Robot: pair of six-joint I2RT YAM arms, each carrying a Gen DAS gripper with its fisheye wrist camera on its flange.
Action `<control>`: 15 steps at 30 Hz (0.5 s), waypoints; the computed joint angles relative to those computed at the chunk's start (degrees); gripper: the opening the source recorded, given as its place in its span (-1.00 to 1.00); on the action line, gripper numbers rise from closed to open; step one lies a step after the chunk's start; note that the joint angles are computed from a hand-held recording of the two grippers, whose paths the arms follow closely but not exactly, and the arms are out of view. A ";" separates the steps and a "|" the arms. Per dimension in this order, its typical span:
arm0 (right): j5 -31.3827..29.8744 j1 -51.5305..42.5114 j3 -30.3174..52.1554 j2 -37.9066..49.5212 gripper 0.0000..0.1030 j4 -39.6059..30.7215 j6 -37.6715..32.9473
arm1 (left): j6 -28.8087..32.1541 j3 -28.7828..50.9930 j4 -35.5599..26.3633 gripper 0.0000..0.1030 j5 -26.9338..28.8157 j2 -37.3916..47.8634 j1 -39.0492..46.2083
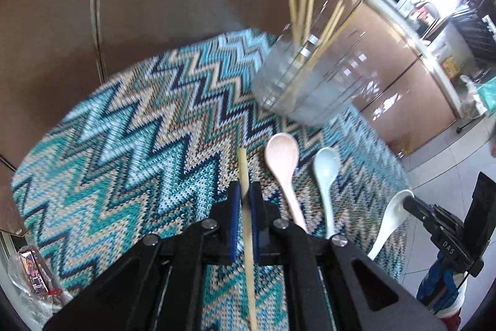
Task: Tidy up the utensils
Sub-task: 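Carry the chopstick and white spoon with both grippers above the wire holder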
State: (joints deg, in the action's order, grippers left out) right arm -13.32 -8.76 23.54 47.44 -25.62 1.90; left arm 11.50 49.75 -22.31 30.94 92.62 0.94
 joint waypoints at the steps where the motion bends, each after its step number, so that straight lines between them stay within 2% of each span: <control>1: 0.58 0.16 0.35 -1.60 -0.89 -1.40 0.12 | 1.08 -1.05 -0.93 -0.89 1.46 -2.62 1.64; 4: 5.28 4.47 1.97 -9.57 -0.89 -8.51 3.16 | 1.33 -2.29 -3.06 -0.90 3.71 -8.47 3.29; 9: 18.61 17.46 9.83 -16.55 -0.89 -18.53 10.30 | 1.54 0.58 -9.03 -0.90 10.15 -17.95 6.68; 12: 26.99 24.27 15.29 -15.00 -0.89 -19.86 12.97 | -2.01 4.57 -9.05 -0.90 12.82 -21.20 6.17; 15: 31.18 26.12 19.69 -11.85 -0.89 -17.97 12.27 | -8.64 9.15 -4.87 -0.90 13.05 -22.14 3.64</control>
State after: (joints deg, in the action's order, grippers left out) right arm 17.86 17.36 43.24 35.59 -43.59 14.17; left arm 2.86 58.91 -27.18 44.00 70.48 4.58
